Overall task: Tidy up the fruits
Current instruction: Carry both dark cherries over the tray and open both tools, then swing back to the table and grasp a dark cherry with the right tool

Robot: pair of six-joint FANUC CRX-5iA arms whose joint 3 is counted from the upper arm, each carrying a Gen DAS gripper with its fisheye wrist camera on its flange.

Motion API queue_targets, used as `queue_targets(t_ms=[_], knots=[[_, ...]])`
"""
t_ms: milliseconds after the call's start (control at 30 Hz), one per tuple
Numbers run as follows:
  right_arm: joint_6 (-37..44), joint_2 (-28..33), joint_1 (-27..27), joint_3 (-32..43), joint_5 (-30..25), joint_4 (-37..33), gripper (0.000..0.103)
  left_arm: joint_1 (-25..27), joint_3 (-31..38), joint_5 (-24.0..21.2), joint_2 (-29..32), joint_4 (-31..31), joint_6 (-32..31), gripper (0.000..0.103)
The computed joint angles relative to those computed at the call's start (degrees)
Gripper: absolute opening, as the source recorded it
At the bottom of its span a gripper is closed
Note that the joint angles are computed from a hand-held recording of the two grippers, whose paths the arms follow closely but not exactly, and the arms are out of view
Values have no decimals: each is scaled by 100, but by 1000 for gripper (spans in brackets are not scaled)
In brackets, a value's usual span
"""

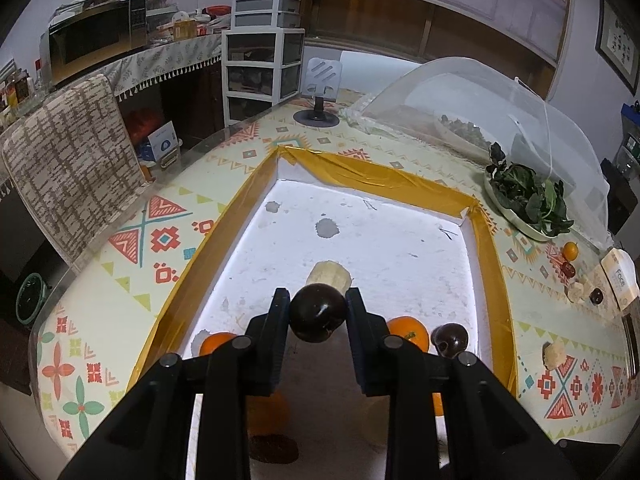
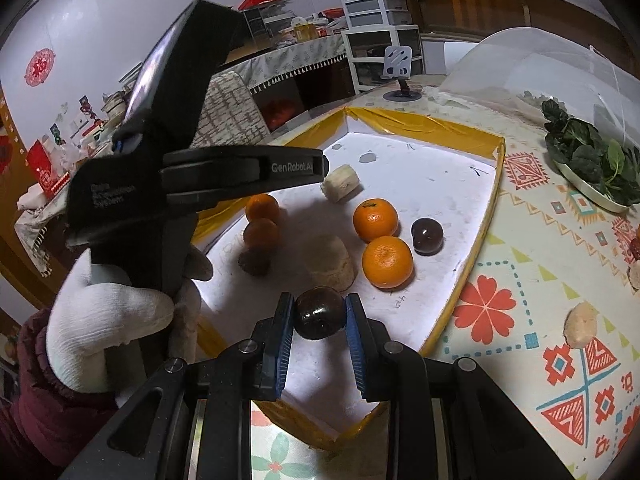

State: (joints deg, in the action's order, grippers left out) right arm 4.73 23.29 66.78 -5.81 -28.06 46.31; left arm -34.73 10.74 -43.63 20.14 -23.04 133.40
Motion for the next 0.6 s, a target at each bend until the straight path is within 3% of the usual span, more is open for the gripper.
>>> queue_targets(t_ms=[67, 133, 333, 467, 600], knots=[[-4, -8, -22, -28, 107, -36, 28, -21, -9, 13, -20, -47, 50, 45], [9, -15, -25, -43, 138, -62, 28, -97, 24, -53, -44, -242, 180, 52], [-211, -82, -81, -186, 269, 67, 30, -279, 113, -206, -99, -536, 339, 61], [-591, -187, -110, -377, 335, 425, 41, -427, 175, -364, -142, -800, 539, 72], [-1057, -346, -134, -621, 368, 882, 43, -516, 211, -480, -172, -883, 590, 75]])
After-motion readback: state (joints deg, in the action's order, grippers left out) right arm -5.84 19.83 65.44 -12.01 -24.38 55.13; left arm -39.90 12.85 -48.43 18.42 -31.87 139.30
